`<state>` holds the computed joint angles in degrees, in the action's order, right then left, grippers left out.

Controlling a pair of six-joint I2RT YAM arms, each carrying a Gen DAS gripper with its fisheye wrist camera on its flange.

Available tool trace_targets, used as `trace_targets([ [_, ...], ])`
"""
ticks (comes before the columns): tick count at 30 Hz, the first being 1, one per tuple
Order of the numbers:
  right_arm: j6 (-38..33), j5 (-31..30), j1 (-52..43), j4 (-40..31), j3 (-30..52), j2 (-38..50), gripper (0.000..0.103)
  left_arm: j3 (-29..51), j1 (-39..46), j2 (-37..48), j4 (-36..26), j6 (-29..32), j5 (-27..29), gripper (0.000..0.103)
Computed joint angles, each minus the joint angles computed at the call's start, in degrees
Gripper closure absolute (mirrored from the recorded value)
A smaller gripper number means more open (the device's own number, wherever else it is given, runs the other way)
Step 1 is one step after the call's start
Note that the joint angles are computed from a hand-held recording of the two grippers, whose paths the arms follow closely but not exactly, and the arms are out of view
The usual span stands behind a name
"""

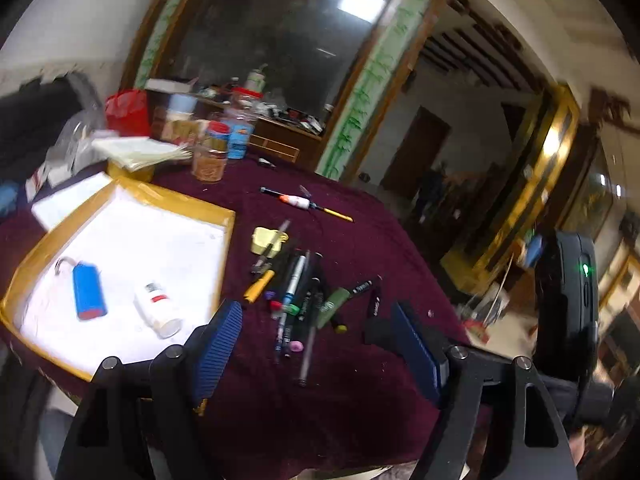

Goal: Organize rigid objects
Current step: 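Move both open tools back over the pile of pens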

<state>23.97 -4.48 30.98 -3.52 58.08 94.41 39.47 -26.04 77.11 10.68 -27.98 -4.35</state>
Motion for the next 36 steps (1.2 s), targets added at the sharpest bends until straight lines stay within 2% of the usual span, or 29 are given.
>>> trace_targets([
  [4, -2.0, -6.1, -5.0, 0.2, -0.1, 0.5, 0.037, 2.9, -2.6, 1.8, -1.5, -0.8, -3.9, 0.023],
  [9, -7.3, -9.3, -7.0, -5.7, 6.7, 4.6, 0.037, 5.1, -5.6, 3.0, -2.6, -2.6, -10.0, 0.023],
  [12, -8.6, -10.5, -7.9, -5.5, 7.5, 4.6, 0.037, 7.1, -7.9, 3.4, -4.5, -2.4, -14.3, 0.023],
  [15, -9.2, -13.7, -9.3, -5.1, 6.0, 3.8, 0.037, 9.0, -8.7, 4.7, -6.0, -2.6, -14.4, 0.023],
  [18, -13.4, -13.8, -10.8, -8.0, 6.7, 5.2, 0.037, 9.8, -8.8, 6.4, -7.0, -4.2, -14.4, 0.023],
  [24, -16.0, -18.8, -14.0, -10.4, 8.8, 8.9, 0.037, 12.7, -10.7, 7.9, -11.0, -6.0, -19.2, 0.023],
  [30, -18.4, -19.9, -14.2, -6.6, 2.0, 4.7, 0.037, 16.0, -12.5, 10.4, -12.3, -5.4, -20.6, 0.023],
  [32, -19.4, -19.9, -14.0, -6.2, 0.5, 4.1, 0.037, 18.0, -13.3, 11.5, -14.8, -5.9, -22.0, 0.023],
  [36, -20.6, -21.4, -14.6, -5.2, -1.5, 3.6, 0.037, 18.2, -13.6, 11.2, -16.1, -7.1, -22.1, 0.023],
])
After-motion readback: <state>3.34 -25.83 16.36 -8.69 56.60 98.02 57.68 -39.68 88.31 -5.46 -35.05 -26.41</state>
